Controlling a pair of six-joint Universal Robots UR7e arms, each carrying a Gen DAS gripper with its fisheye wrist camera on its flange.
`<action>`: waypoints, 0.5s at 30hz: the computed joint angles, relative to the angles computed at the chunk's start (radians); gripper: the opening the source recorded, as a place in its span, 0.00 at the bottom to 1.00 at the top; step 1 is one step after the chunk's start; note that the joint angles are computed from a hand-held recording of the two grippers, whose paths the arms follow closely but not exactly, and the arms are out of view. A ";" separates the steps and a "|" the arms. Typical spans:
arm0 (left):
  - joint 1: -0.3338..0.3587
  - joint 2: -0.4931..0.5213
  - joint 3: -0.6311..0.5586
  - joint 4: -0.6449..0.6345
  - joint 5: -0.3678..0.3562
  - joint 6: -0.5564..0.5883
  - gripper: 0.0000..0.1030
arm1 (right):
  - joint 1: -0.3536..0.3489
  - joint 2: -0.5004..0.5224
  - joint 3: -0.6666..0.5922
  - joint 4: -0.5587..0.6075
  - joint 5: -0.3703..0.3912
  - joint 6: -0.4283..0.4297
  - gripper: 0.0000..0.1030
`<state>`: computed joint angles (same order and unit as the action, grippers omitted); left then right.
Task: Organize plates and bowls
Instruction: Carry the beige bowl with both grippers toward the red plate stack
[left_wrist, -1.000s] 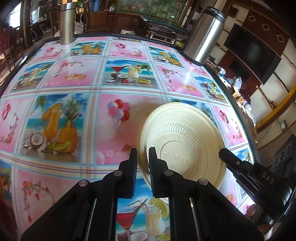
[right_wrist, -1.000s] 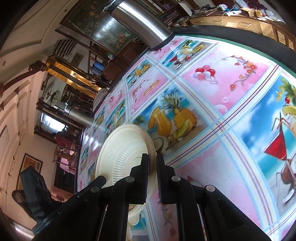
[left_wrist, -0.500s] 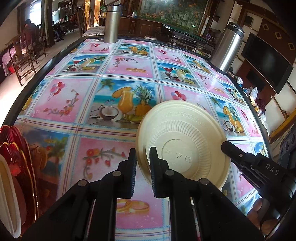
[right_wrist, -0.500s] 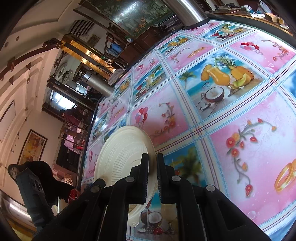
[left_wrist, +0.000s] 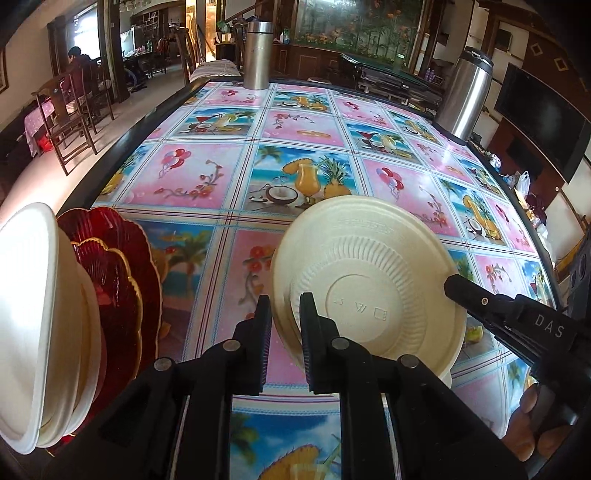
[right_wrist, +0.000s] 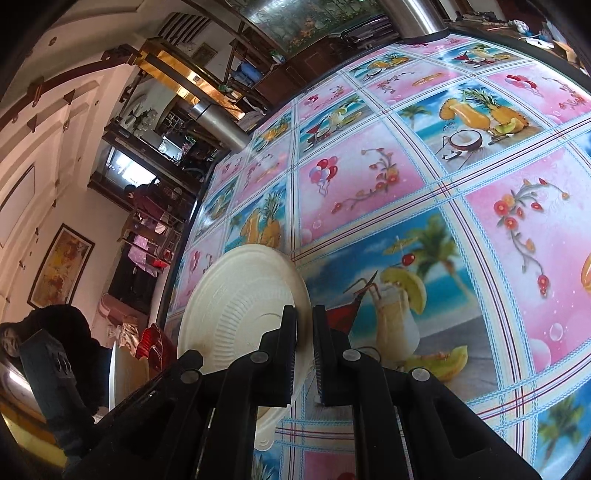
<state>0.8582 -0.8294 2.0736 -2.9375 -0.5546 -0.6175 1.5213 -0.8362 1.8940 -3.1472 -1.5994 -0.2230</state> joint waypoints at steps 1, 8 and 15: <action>-0.004 -0.005 0.008 0.007 0.004 -0.009 0.13 | 0.003 -0.002 0.006 -0.001 -0.004 -0.003 0.09; -0.030 -0.039 0.070 0.036 0.028 -0.067 0.13 | 0.011 -0.023 0.047 0.015 -0.006 -0.007 0.09; -0.066 -0.098 0.150 0.059 0.031 -0.135 0.13 | 0.013 -0.062 0.089 0.070 0.025 -0.008 0.09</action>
